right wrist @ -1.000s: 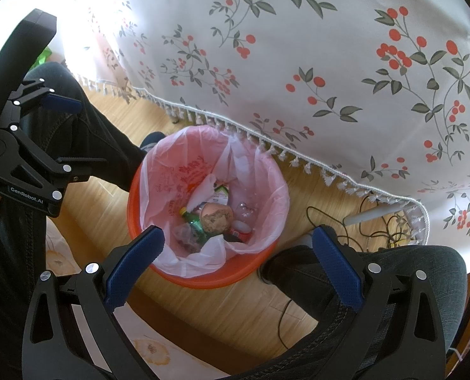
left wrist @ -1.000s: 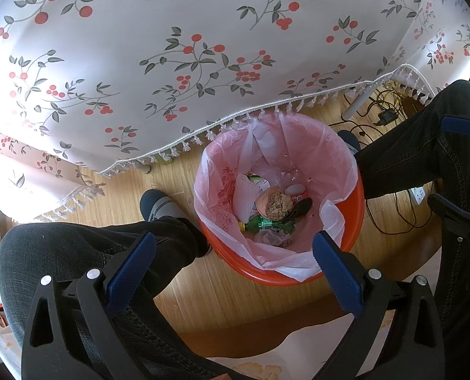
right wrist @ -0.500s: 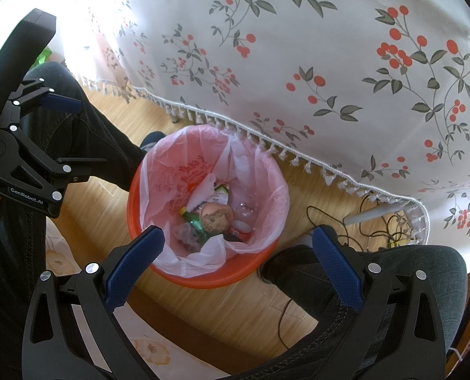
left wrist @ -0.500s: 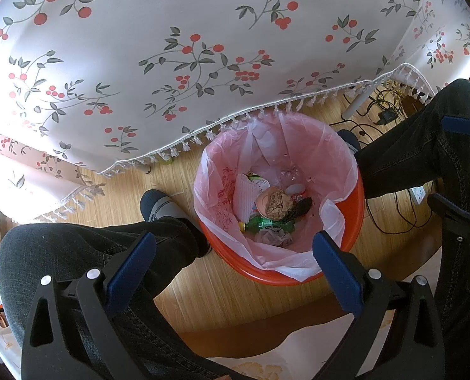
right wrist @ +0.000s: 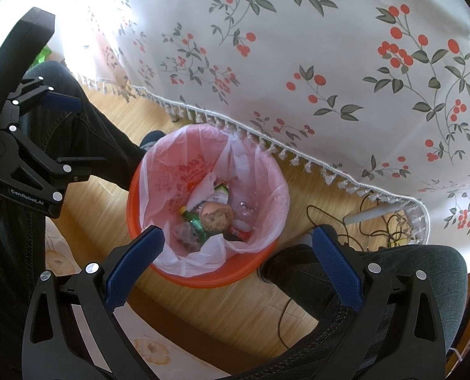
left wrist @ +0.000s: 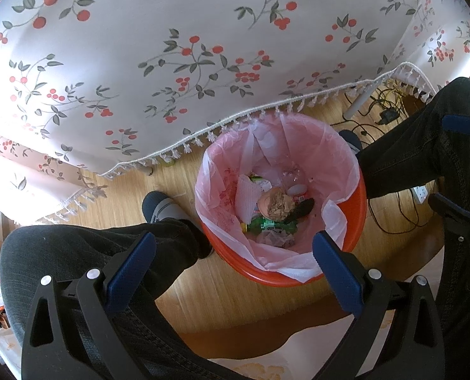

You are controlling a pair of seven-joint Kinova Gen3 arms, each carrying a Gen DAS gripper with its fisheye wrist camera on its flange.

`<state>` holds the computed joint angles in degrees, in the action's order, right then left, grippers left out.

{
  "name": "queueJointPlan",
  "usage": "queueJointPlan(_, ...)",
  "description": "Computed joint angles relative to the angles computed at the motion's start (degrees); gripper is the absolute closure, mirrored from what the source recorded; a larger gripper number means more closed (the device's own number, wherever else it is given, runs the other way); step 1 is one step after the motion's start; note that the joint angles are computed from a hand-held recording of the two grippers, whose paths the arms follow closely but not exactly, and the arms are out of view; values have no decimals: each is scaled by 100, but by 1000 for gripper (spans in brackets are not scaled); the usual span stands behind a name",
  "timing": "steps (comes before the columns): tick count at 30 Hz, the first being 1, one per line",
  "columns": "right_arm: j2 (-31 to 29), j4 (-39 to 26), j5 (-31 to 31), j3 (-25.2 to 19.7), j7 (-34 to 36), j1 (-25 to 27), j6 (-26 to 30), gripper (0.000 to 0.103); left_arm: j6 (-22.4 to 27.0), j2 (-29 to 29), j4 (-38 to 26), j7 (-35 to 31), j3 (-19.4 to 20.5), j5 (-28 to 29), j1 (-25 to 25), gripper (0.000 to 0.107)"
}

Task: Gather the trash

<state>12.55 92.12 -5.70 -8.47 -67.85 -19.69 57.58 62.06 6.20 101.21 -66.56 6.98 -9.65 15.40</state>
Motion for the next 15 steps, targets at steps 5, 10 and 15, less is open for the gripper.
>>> queueJointPlan(5, 10, -20, -8, 5, 13, 8, 11, 6, -41, -37, 14, -54, -17, 91, -58, 9)
queueJointPlan(10, 1, 2, -10, 5, 8, 7, 1, 6, 18, -10, -31, -105, -18, 159, -90, 9)
queueJointPlan(15, 4, 1, -12, 6, 17, 11, 2, 6, 52, 24, -58, -119, -29, 216, -110, 9)
